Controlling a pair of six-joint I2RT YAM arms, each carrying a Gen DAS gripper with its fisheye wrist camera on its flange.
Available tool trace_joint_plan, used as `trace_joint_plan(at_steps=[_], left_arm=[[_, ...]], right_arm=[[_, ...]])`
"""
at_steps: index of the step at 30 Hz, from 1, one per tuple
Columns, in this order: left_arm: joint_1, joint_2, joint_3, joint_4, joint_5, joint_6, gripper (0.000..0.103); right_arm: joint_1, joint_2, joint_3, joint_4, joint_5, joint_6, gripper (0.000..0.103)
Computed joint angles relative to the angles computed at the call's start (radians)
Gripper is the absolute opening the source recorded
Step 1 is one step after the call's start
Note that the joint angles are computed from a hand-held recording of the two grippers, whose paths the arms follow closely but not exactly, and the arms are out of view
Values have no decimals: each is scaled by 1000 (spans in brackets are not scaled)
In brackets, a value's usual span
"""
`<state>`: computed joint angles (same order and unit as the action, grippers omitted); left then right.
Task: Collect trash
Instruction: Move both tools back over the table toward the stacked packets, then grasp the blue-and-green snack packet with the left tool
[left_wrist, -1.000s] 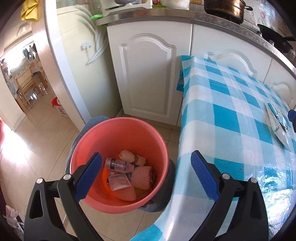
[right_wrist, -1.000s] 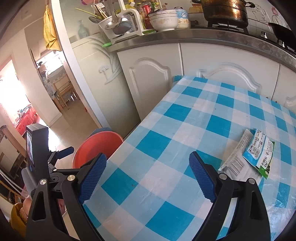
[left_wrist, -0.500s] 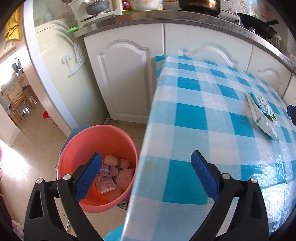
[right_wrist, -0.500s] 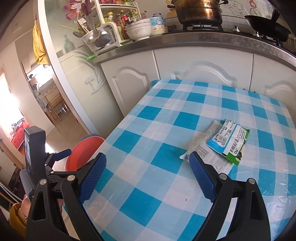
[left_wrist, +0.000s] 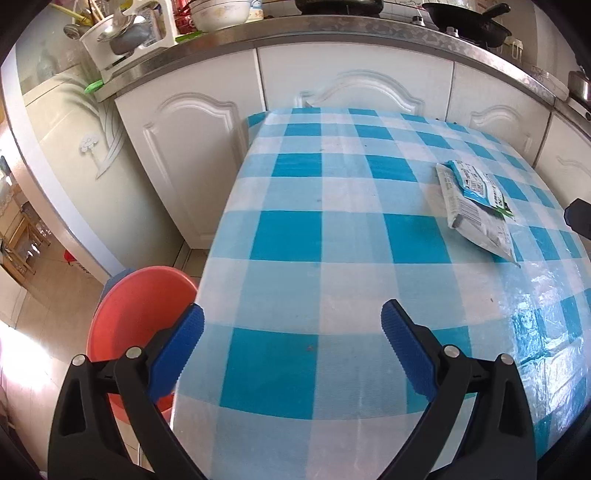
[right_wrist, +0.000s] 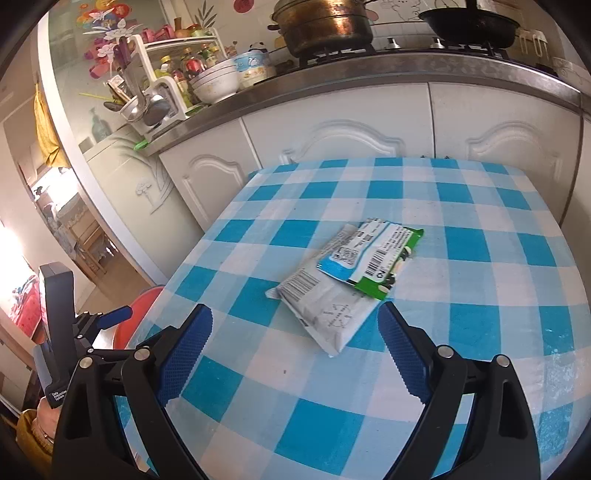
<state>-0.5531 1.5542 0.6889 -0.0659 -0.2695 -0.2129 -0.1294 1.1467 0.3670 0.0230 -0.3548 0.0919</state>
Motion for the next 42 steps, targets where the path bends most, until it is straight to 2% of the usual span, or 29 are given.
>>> trace_joint_plan(at_steps=[7, 12, 20, 26, 31, 37, 42], left_arm=[[-90, 76, 81, -2, 37, -1, 97], [-157, 139, 177, -13, 99, 26, 97], [-253, 354, 491, -111, 108, 112, 97], [-259, 618, 877, -304, 135, 147, 97], [-245, 767, 1096, -420, 147, 146, 97], [-219, 816, 1169, -446, 180, 114, 96], [-217, 821, 1162, -421, 168, 100, 86]], right_arm=[[-227, 36, -18, 7, -108, -91, 90], [-389, 84, -4, 8, -195, -147, 90], [-563, 214, 40, 27, -290, -203, 90], [-613, 295, 70, 28, -330, -230, 90], [-612, 335, 85, 28, -344, -244, 90], [-589, 388, 98, 52, -339, -233, 90], [-568, 412, 105, 62, -331, -223, 90]])
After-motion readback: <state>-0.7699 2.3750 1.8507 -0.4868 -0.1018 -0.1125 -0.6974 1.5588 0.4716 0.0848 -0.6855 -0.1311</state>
